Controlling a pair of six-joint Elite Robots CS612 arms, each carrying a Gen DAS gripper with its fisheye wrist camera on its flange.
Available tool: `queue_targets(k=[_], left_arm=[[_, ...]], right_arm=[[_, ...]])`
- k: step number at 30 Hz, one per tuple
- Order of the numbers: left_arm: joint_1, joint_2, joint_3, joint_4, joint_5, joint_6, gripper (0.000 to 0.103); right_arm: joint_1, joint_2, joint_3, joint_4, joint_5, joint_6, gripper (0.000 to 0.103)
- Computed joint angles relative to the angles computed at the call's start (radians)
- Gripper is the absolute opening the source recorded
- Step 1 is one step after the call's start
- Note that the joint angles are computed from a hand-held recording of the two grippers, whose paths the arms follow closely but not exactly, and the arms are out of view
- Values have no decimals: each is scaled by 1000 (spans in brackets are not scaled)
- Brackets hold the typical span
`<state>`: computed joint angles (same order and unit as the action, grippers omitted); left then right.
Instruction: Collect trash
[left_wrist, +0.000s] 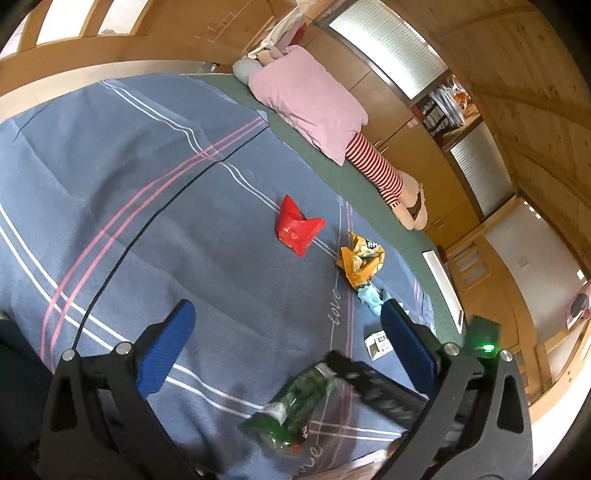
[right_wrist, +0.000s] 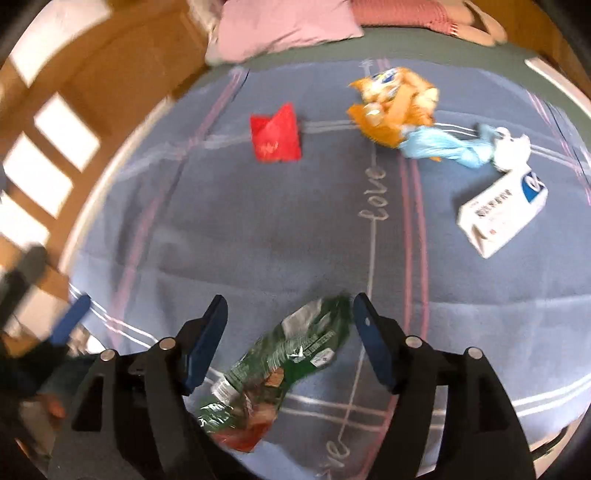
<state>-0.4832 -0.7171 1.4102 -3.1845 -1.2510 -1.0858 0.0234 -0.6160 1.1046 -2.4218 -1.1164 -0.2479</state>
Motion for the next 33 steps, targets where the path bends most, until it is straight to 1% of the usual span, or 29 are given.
queue_targets(k=[1,3,4,8,10,14,16,19,24,27,28,30,31,33], left_arm=[[-2,0,0,1,3,6,100],[-7,-3,-5,29,21,34,100],[-7,-1,-5,21,22,43,100],[-1,9,-14,-4,-18,24,100],[-1,11,-22,13,-26,24,100],[-5,12,-34,46,-17,58,100],[-4,12,-34,52,-26,45,100],[-1,15,-35,38,-52,22,100],[-3,20,-51,67,-66,33,100],[0,24,-51,48,-85,21,100],[0,24,-55,74,-82,26,100],[1,19,-71,196,-75,20,100],[5,21,-73,210,-82,2,100],[11,24,-69,178,-105,-25,100]], right_arm=[[-4,-7,11,-19,-2,17,72],[-10,-14,21,-57,-13,49,73],[-12,-15,21,-64,-15,60,73],[-27,-23,39,-80,-30,108,73],[-34,-28,54,-86,-38,116,73],[-48,-28,56,-75,-44,136,73],[-53,-32,63,-78,-40,147,73],[-56,-34,70,-80,-37,157,73],[-58,-37,77,-72,-50,150,73],[-60,-34,76,-65,-52,163,73],[-61,-33,76,-65,-53,168,73],[-61,-32,75,-66,-55,169,73],[-60,-30,74,-67,-60,168,73],[-61,-27,69,-73,-64,173,73]])
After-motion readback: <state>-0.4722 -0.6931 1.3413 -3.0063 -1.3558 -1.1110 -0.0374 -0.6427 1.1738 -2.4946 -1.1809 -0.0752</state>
